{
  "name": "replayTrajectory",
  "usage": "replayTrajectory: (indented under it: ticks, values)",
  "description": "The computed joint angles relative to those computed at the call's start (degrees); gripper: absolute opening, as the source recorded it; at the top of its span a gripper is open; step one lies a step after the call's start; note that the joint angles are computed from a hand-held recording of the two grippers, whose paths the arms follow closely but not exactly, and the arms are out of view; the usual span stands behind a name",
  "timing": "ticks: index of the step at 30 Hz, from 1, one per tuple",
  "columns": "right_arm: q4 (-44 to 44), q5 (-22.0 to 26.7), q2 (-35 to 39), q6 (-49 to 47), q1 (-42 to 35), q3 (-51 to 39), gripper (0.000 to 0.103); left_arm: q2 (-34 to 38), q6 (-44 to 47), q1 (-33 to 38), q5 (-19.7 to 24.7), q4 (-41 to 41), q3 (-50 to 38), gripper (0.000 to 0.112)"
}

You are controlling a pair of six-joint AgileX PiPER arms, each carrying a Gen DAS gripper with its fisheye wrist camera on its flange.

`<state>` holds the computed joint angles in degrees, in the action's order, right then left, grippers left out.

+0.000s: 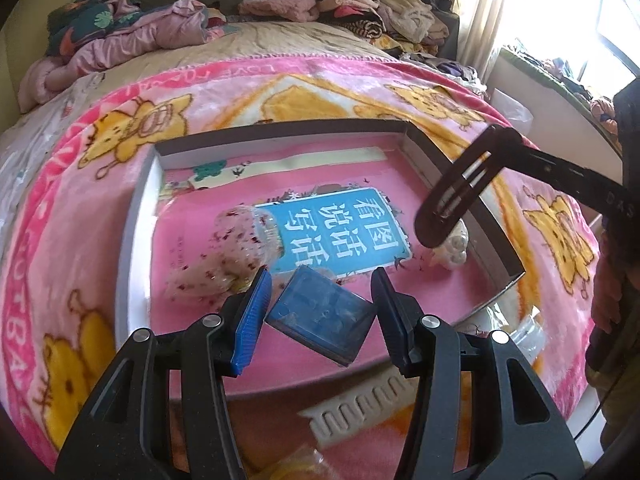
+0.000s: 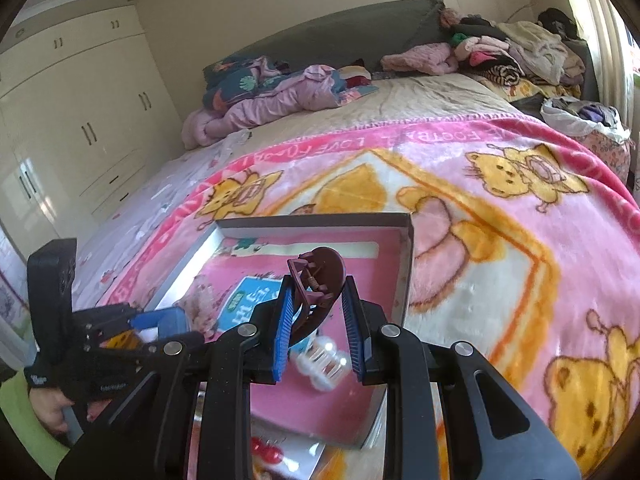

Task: Organize jewelry
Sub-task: 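Carry the blue clip into the box and release while the right tool releases the brown clip there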

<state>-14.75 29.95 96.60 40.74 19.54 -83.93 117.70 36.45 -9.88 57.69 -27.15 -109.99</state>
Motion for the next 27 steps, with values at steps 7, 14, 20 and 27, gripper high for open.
replayTrajectory:
  ticks: [7, 14, 20, 27]
  values:
    - [1.21, 0.14, 4.63, -1.14, -2.04, -3.74, 0.023, 2.95, -1.13, -0.97, 0.78, 0.75, -3.08, 0.043]
    - [0.29, 1.62, 9.48, 0.75, -2.73, -6.85, 0.023, 3.96, -1.71, -0.83, 0.81, 1.30, -3.76, 0.043]
    - [0.04, 2.89, 10.79, 2.18, -2.92, -7.33, 0.022, 3.96, -1.60, -0.28, 0.68, 1.27, -3.71, 0.054]
    - [-2.96, 4.08, 8.69, 4.82, -2.13, -4.77, 0.024, 2.21, -1.68, 0.68, 0.29, 0.77, -1.61, 0.059]
